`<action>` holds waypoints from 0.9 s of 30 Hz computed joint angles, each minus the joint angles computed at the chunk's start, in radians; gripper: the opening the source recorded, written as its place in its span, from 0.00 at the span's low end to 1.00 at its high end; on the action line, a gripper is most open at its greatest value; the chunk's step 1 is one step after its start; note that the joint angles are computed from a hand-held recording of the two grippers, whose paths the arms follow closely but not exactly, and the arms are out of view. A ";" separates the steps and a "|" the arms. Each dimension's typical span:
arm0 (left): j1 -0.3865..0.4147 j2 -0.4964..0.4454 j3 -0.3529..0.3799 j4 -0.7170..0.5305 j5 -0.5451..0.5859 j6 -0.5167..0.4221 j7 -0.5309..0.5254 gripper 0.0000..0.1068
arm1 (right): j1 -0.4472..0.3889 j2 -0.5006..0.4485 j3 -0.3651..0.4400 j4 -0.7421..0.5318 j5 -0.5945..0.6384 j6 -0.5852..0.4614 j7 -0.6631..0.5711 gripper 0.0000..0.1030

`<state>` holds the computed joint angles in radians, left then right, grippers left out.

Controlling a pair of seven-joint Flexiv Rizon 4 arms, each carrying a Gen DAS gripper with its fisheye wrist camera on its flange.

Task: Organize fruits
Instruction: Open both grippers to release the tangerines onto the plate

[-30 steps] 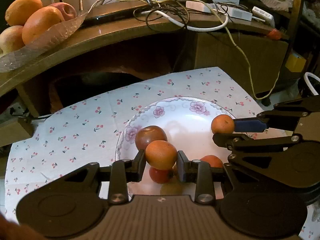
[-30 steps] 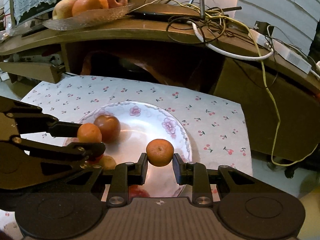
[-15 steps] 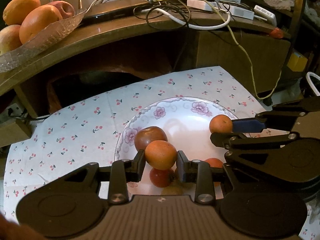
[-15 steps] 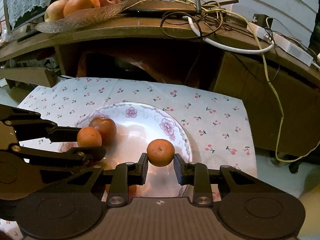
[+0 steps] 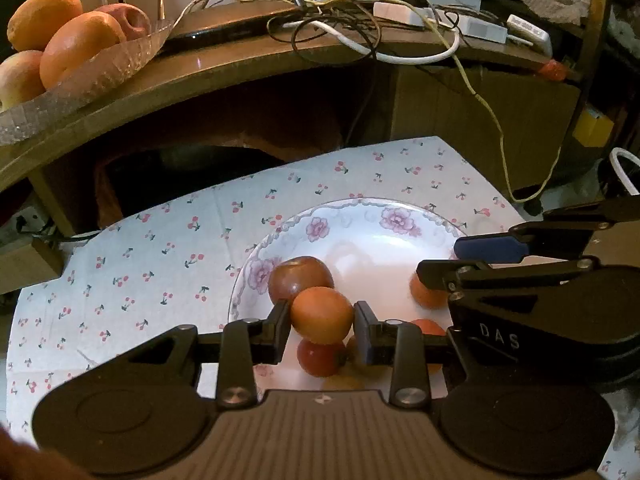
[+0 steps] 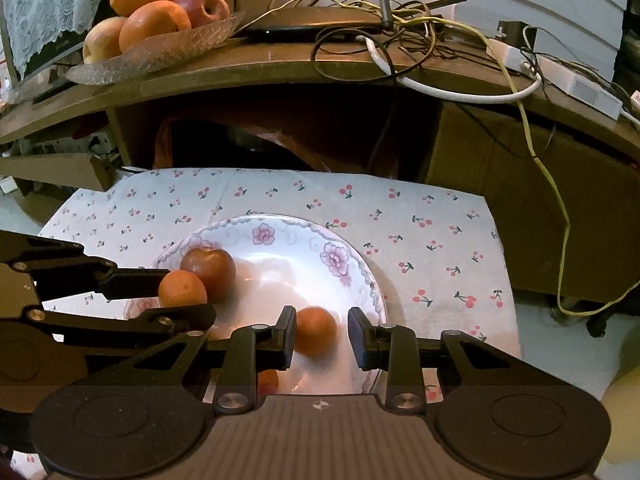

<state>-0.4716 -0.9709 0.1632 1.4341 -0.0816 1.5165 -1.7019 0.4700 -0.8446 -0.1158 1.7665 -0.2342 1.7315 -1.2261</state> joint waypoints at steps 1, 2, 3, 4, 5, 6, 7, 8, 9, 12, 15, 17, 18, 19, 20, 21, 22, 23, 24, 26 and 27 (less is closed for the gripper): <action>0.000 0.001 0.000 0.001 0.001 0.002 0.000 0.37 | 0.001 0.001 -0.001 0.001 0.002 0.002 0.001 0.32; -0.001 0.001 0.002 0.001 0.002 0.004 -0.001 0.37 | 0.002 0.001 -0.002 0.001 0.005 0.002 0.003 0.32; -0.003 0.002 0.004 0.001 0.002 0.005 -0.003 0.38 | 0.008 0.002 -0.009 0.003 0.009 0.005 0.006 0.32; -0.005 0.002 0.006 0.000 0.001 0.005 -0.005 0.39 | 0.012 0.002 -0.014 0.004 0.011 0.007 0.008 0.32; -0.004 0.003 0.005 0.002 0.000 0.008 -0.007 0.40 | 0.016 0.003 -0.020 0.006 0.015 0.009 0.010 0.32; 0.000 0.005 -0.001 0.005 -0.001 0.013 -0.006 0.40 | 0.021 0.003 -0.025 0.007 0.020 0.011 0.014 0.32; 0.005 0.007 -0.007 0.009 -0.001 0.021 -0.004 0.40 | 0.022 0.004 -0.026 0.008 0.025 0.013 0.018 0.33; 0.004 0.009 -0.007 0.012 -0.003 0.028 -0.006 0.41 | 0.020 0.006 -0.024 0.009 0.028 0.016 0.021 0.34; 0.003 0.010 -0.005 0.014 -0.005 0.033 -0.006 0.42 | 0.019 0.007 -0.023 0.010 0.033 0.021 0.025 0.35; 0.005 0.016 -0.009 0.024 -0.012 0.050 -0.004 0.44 | 0.022 0.012 -0.028 0.016 0.044 0.037 0.030 0.36; 0.001 0.021 -0.004 0.034 -0.021 0.070 -0.003 0.46 | 0.031 0.015 -0.039 0.024 0.058 0.057 0.031 0.37; -0.005 0.023 0.002 0.040 -0.029 0.080 -0.004 0.46 | 0.040 0.017 -0.049 0.029 0.069 0.064 0.031 0.38; -0.012 0.024 0.010 0.042 -0.033 0.084 -0.005 0.47 | 0.043 0.018 -0.052 0.031 0.074 0.066 0.032 0.39; -0.020 0.026 0.021 0.046 -0.037 0.088 -0.008 0.47 | 0.044 0.020 -0.054 0.033 0.077 0.068 0.031 0.40; -0.028 0.027 0.032 0.050 -0.040 0.092 -0.011 0.47 | 0.050 0.022 -0.061 0.038 0.083 0.073 0.031 0.40; -0.038 0.028 0.044 0.055 -0.043 0.095 -0.015 0.47 | 0.061 0.024 -0.075 0.045 0.092 0.081 0.030 0.40; -0.048 0.030 0.057 0.060 -0.046 0.096 -0.018 0.47 | 0.073 0.026 -0.088 0.051 0.102 0.087 0.030 0.40; -0.056 0.033 0.067 0.067 -0.049 0.097 -0.022 0.47 | 0.083 0.029 -0.099 0.058 0.113 0.091 0.030 0.41; -0.062 0.036 0.074 0.075 -0.052 0.100 -0.026 0.48 | 0.090 0.033 -0.106 0.066 0.121 0.093 0.029 0.41; -0.072 0.045 0.084 0.095 -0.055 0.109 -0.033 0.48 | 0.118 0.040 -0.136 0.083 0.140 0.097 0.026 0.41; -0.083 0.048 0.096 0.103 -0.059 0.110 -0.038 0.48 | 0.141 0.043 -0.159 0.096 0.152 0.100 0.023 0.42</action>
